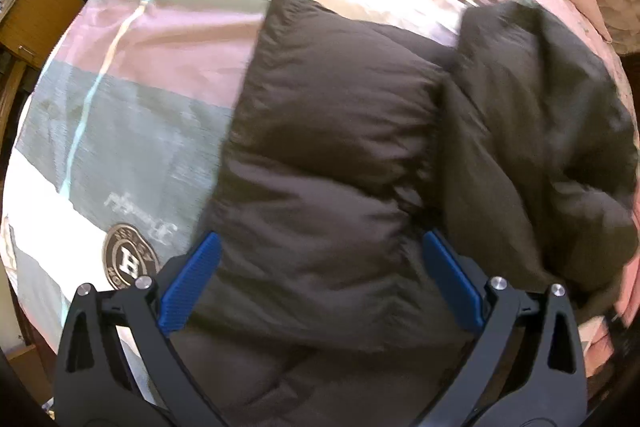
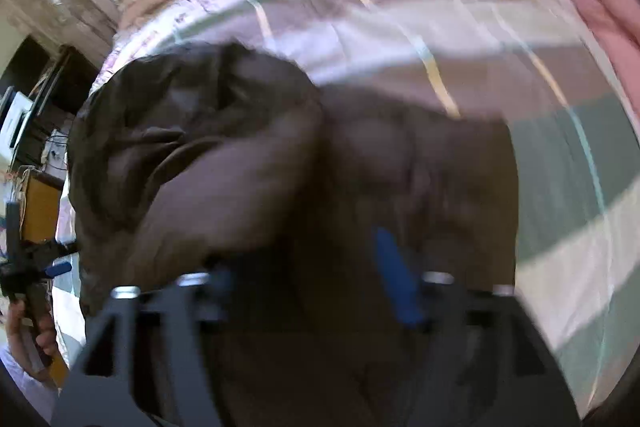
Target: Fold large clothes
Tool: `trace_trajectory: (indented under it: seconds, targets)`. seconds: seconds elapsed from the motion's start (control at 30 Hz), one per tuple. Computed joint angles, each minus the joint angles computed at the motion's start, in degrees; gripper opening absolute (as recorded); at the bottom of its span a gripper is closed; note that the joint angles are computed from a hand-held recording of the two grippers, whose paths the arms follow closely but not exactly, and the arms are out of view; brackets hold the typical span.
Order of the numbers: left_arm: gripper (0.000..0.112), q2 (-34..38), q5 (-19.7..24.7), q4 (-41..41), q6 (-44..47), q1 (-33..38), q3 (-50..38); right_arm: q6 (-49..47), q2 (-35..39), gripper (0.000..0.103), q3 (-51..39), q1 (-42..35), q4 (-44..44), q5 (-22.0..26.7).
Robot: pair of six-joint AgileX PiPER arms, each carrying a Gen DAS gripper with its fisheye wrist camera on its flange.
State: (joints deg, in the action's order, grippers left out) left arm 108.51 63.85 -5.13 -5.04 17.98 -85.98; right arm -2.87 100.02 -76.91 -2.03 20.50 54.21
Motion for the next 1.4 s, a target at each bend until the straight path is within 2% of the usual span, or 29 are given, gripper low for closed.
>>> trace_trajectory:
  seconds: [0.13,0.17,0.23,0.27,0.33,0.37,0.4,0.43,0.47,0.53,0.63,0.77,0.87,0.93,0.97,1.03,1.07,1.1,1.17,1.23,1.3,1.37,1.4]
  targets:
    - [0.101,-1.89,-0.08,0.0,-1.27,-2.66,1.93,-5.47,1.77,0.077,2.43,-1.2,21.98,4.53]
    - [0.101,-2.57,-0.26,-0.08,-1.43,-3.35,2.7,-7.61,2.39,0.078,2.94,-0.43,27.71,4.16]
    - [0.101,-3.47,-0.5,-0.11,-1.74,-4.48,3.97,-10.89,3.68,0.088,5.18,2.17,37.01,-0.19]
    - [0.101,-3.8,-0.42,-0.11,-2.01,-5.11,4.53,-9.68,4.55,0.091,4.77,3.46,38.29,-1.51]
    - [0.101,-4.53,-0.39,-0.5,-2.31,-5.86,5.46,-4.39,8.86,0.092,1.93,6.39,39.13,-3.31]
    - [0.101,-5.25,-0.51,-0.71,-2.4,-6.22,6.11,-3.73,10.21,0.088,1.66,7.11,40.58,-4.35]
    - [0.101,-5.75,-0.57,-0.73,-2.42,-6.51,6.4,-2.4,10.75,0.06,1.45,7.46,40.59,-5.11]
    - [0.101,-6.44,-0.63,-0.58,-2.37,-6.75,6.81,-0.86,10.67,0.04,1.61,7.57,39.69,-5.64]
    - [0.101,-7.29,-0.72,-0.3,-2.32,-7.1,7.29,-1.6,9.68,0.015,2.8,6.97,41.04,-5.72]
    - [0.101,-8.78,-1.13,-0.25,-1.87,-7.59,8.3,-7.52,4.85,0.012,8.15,5.45,46.42,-6.92]
    - [0.101,-11.69,-2.73,0.93,-0.85,-8.67,10.15,-10.82,-4.19,0.012,14.26,2.63,43.99,-6.62]
    - [0.101,-15.24,-4.8,2.64,-1.67,-9.63,12.71,-8.9,-13.16,0.012,21.76,-1.54,34.92,-0.07]
    - [0.101,-17.32,-4.4,0.31,-0.19,-8.85,15.7,-7.73,-14.02,0.012,26.92,-0.51,30.8,3.16]
    - [0.101,-17.2,-3.9,0.39,-0.64,-10.01,16.47,-4.92,-14.01,0.015,30.68,2.86,28.0,1.66]
    - [0.101,-17.47,-3.84,1.52,-1.66,-11.18,17.38,-3.72,-13.75,0.021,31.72,4.38,27.06,0.18]
    - [0.101,-17.61,-3.94,2.27,-2.25,-12.27,17.83,1.42,-14.31,0.041,31.18,6.56,22.6,-2.49]
    - [0.101,-17.58,-4.06,2.23,-2.34,-12.62,17.84,4.76,-15.4,0.062,30.75,7.53,19.66,-4.15]
    - [0.101,-17.75,-3.92,2.36,-2.77,-13.19,17.68,8.57,-16.35,0.076,29.78,8.32,16.2,-5.12]
    - [0.101,-17.33,-4.06,2.64,-2.89,-13.67,16.88,13.84,-17.3,0.079,27.9,8.6,10.48,-4.62]
    - [0.101,-16.99,-4.01,2.43,-2.94,-14.11,15.89,13.43,-18.24,0.079,26.39,5.9,12.61,-3.32]
    - [0.101,-16.26,-3.61,1.49,-2.65,-14.4,14.34,7.62,-20.47,0.079,27.42,1.44,22.84,-1.97]
    - [0.101,-14.76,-3.0,1.21,-3.09,-15.29,12.88,2.61,-17.7,0.079,25.59,-0.63,34.0,-0.78]
    - [0.101,-14.11,-2.56,1.6,-4.05,-16.03,12.29,1.06,-15.42,0.082,24.32,-0.02,38.6,-0.87]
